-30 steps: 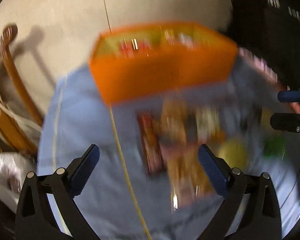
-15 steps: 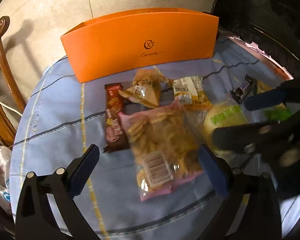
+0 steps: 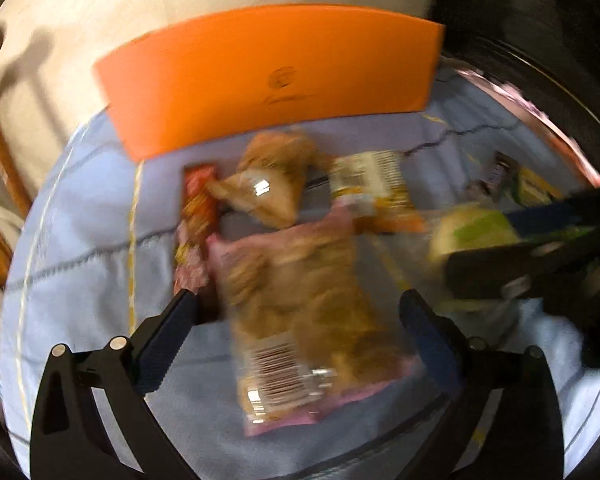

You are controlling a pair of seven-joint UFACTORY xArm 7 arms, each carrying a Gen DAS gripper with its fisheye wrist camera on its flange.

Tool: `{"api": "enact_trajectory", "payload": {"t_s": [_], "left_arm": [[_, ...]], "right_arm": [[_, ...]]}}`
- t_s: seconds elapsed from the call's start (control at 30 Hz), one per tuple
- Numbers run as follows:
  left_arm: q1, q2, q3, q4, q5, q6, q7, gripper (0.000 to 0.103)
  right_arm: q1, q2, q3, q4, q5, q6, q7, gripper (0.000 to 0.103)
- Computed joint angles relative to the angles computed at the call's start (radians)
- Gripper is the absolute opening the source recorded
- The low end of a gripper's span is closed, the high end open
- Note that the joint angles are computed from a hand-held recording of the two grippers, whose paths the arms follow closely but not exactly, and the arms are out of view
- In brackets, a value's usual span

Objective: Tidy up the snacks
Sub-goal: 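Grasp the round bun bag with the right tool while the left tool grasps the pink cookie bag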

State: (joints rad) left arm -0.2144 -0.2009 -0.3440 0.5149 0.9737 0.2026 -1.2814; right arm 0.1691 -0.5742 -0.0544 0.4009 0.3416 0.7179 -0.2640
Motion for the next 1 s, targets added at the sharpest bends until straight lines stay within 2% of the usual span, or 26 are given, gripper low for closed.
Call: {"api": "enact_trajectory", "payload": {"t_s": [0.17, 0.23, 0.27, 0.3, 0.33, 0.37, 0.4, 0.53, 0.67, 0.8, 0.9, 1.0], "left_arm": [[-0.003, 0.015, 0.008, 0.012, 0.000, 0.055, -0.016, 0.099], [-0.011, 0.022, 0.019, 0.016, 0.000, 0.054, -0.015, 0.099], [-0.012, 0.020, 0.027, 0.010, 0.011, 0.033, -0.013, 0.096], [-0.008, 0.020, 0.033, 0.007, 0.025, 0.012, -0.012, 0.088], [-0.003, 0.010, 0.038, -0.001, 0.038, -0.011, -0.005, 0.082], [0.006, 0.005, 0.032, -0.004, 0.065, -0.035, -0.012, 0.064], [0.014, 0.004, 0.022, -0.003, 0.089, -0.044, -0.017, 0.058], [0.031, -0.013, 0.024, -0.021, 0.080, -0.082, -0.011, 0.053], [0.026, -0.056, 0.041, -0.071, -0.021, -0.122, 0.091, 0.049], [-0.027, -0.123, 0.078, -0.135, -0.153, -0.137, 0.212, 0.047], [-0.100, -0.233, 0.134, -0.213, -0.244, -0.147, 0.281, 0.047], [-0.265, -0.348, 0.294, -0.301, -0.351, -0.155, 0.393, 0.047]], "right_arm": [[-0.017, 0.001, 0.053, -0.019, -0.081, -0.029, 0.029, 0.084], [-0.037, 0.005, 0.108, -0.032, -0.165, -0.053, 0.077, 0.077], [-0.036, 0.003, 0.107, -0.039, -0.180, -0.061, 0.087, 0.067], [-0.039, 0.004, 0.103, -0.044, -0.199, -0.064, 0.091, 0.061], [-0.033, -0.007, 0.087, -0.052, -0.199, -0.068, 0.082, 0.059], [-0.028, -0.019, 0.071, -0.059, -0.195, -0.067, 0.076, 0.057], [-0.026, -0.029, 0.061, -0.064, -0.190, -0.066, 0.076, 0.056], [-0.023, -0.085, 0.037, -0.085, -0.185, -0.035, 0.062, 0.055], [-0.043, -0.198, 0.008, -0.125, -0.196, 0.030, 0.027, 0.055], [-0.053, -0.259, -0.007, -0.127, -0.188, 0.073, -0.001, 0.055], [-0.059, -0.343, -0.011, -0.139, -0.188, 0.128, -0.019, 0.055], [-0.067, -0.407, -0.011, -0.148, -0.185, 0.182, -0.024, 0.055]]}}
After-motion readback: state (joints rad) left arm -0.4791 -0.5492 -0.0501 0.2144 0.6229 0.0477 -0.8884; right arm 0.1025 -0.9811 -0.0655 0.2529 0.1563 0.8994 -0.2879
